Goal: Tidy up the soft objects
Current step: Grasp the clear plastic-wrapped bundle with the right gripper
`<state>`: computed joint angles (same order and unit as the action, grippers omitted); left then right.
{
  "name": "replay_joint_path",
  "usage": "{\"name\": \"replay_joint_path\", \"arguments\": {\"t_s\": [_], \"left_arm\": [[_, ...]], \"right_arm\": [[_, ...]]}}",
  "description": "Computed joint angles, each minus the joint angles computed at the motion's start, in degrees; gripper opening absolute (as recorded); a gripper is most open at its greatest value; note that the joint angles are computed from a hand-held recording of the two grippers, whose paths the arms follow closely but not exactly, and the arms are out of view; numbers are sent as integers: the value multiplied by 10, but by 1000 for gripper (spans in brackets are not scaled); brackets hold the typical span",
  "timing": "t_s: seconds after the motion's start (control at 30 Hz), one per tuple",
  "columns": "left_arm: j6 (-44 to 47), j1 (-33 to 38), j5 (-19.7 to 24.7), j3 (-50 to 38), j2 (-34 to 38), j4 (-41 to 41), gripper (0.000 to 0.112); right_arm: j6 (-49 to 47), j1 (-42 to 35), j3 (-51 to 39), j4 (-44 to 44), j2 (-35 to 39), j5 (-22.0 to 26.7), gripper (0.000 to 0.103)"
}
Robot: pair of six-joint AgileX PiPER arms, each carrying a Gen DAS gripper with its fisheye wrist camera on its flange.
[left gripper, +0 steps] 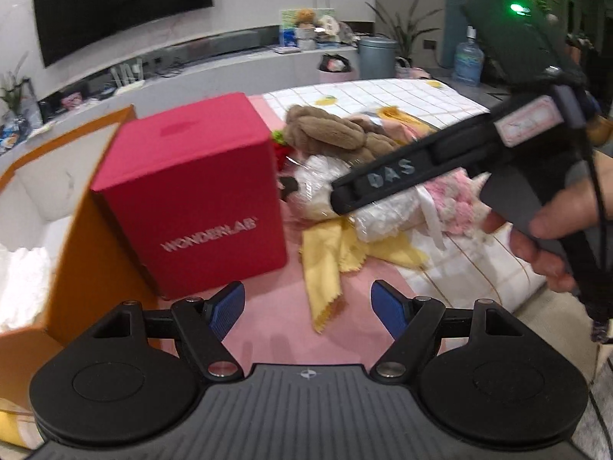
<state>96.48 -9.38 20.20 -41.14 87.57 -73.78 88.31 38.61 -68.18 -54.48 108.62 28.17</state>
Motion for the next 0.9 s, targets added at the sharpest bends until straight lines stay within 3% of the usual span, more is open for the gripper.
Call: {"name": "replay_joint_path", "arguments": {"t_s": [0.1, 0.3, 0.37, 0.4, 0.5, 0.63, 0.73, 0.9], "left_arm": [[20, 24, 46, -9, 20, -7, 88], [2, 49, 86, -26, 55, -2, 88], [-17, 50, 83, -32, 63, 4, 88], [-32, 51, 80, -36, 66, 11, 88], [-71, 61, 86, -45, 73, 31, 88], [-120, 77, 107, -62, 86, 62, 88], [-155, 83, 103, -68, 84, 77, 88], [-167, 100, 127, -80, 90, 92, 88]], "right_arm": [[50, 6, 3, -42, 11, -2, 100], [20, 13, -24, -41, 45, 9, 100], [21, 19, -29, -52, 53, 18, 94], [15, 19, -29, -48, 53, 15, 85], [14, 14, -22, -27, 45, 2, 80], [-44, 36, -48, 37, 38, 65, 74], [-77, 57, -55, 105, 18, 123, 74], [-91, 54, 9, 187, -36, 110, 89]]}}
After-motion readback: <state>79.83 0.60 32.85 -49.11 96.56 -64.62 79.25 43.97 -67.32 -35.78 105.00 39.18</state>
